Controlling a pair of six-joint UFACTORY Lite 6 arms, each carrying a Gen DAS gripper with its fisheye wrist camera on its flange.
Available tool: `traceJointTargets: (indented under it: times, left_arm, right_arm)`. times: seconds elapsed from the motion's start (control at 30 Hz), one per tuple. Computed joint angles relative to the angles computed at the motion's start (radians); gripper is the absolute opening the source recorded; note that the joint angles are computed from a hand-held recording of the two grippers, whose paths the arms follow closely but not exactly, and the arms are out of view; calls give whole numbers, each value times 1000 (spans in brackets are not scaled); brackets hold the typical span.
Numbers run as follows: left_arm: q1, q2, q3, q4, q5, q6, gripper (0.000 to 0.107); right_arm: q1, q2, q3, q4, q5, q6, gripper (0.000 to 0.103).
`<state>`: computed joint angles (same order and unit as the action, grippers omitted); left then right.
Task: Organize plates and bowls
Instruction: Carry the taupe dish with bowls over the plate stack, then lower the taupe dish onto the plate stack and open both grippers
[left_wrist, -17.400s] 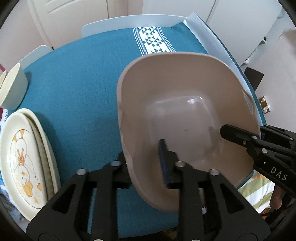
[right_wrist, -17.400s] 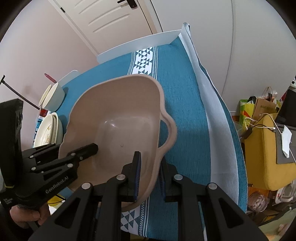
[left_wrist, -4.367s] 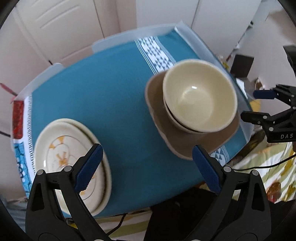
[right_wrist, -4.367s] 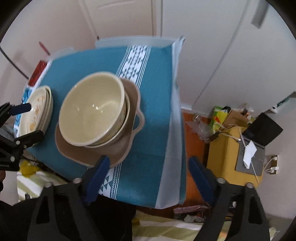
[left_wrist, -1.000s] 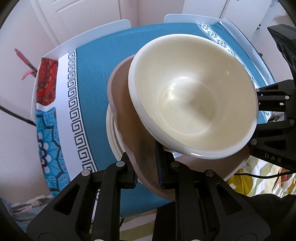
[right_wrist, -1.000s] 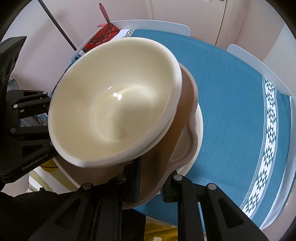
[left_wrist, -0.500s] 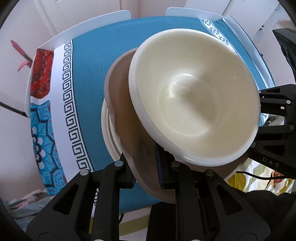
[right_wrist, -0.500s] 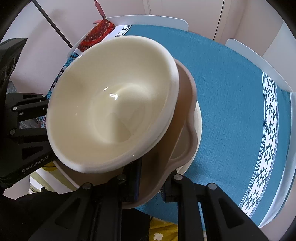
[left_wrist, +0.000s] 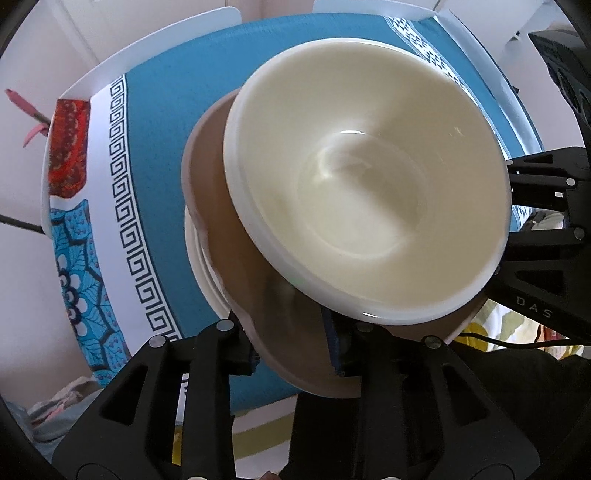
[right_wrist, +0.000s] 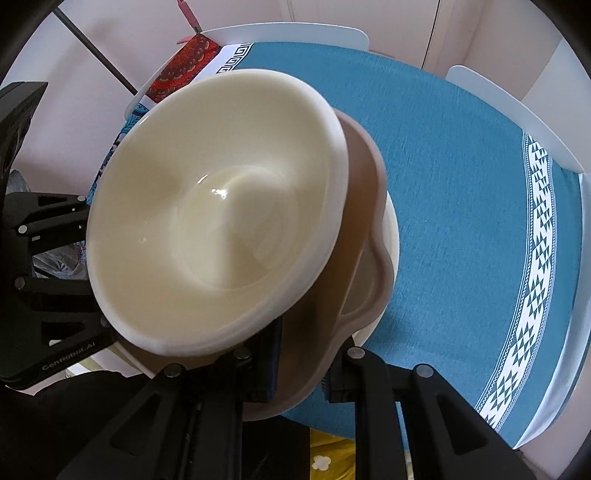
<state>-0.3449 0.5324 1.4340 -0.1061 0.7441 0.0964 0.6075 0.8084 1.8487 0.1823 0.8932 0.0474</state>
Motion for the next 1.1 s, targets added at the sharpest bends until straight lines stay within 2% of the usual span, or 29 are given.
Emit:
traceJointTargets:
  times: [0.1, 0.2, 0.37, 0.4, 0.5, 0.53, 0.6, 0.67, 0.7, 0.77, 0.93, 1.1]
  left_arm:
    - [5, 18, 30, -10, 27, 12, 28]
    - [8, 15, 44, -47, 49, 49, 46]
    - [11, 16, 61, -52, 68, 51, 50]
    - [9, 16, 68, -54, 76, 48, 55]
    - [-12, -10, 68, -26, 77, 16, 81]
    - [-13, -20, 64, -24, 75, 15, 85]
    - [-11, -42, 50, -28, 81, 11, 85]
    - [-12, -50, 46, -21, 85, 1, 85]
    - [-14, -61, 35, -13, 86, -9, 85]
    - [-14, -98, -1, -10, 74, -22, 85]
    - [-24, -198, -79, 19, 61, -58, 86]
    - [-45, -350, -163, 63, 53, -133, 86]
  right_arm:
    - [-5, -17, -20, 1, -1, 3, 16]
    - [-8, -33, -25, -8, 10, 8, 17]
    - [-14, -33, -23, 11, 19, -2, 17]
    - [-15, -33, -17, 13, 28, -1, 17]
    - [-17, -60, -37, 21, 40, 1, 19]
    - [-15, -64, -38, 19, 41, 3, 21]
    - [-13, -82, -54, 6, 38, 7, 24]
    - [-12, -101, -72, 6, 37, 1, 32]
    - [-7, -109, -80, -14, 43, 14, 49]
    - [-7, -136, -111, -28, 27, 25, 70]
    - [-26, -236, -218, -18, -11, 32, 71]
    - [-36, -423, -363, -42, -57, 72, 71]
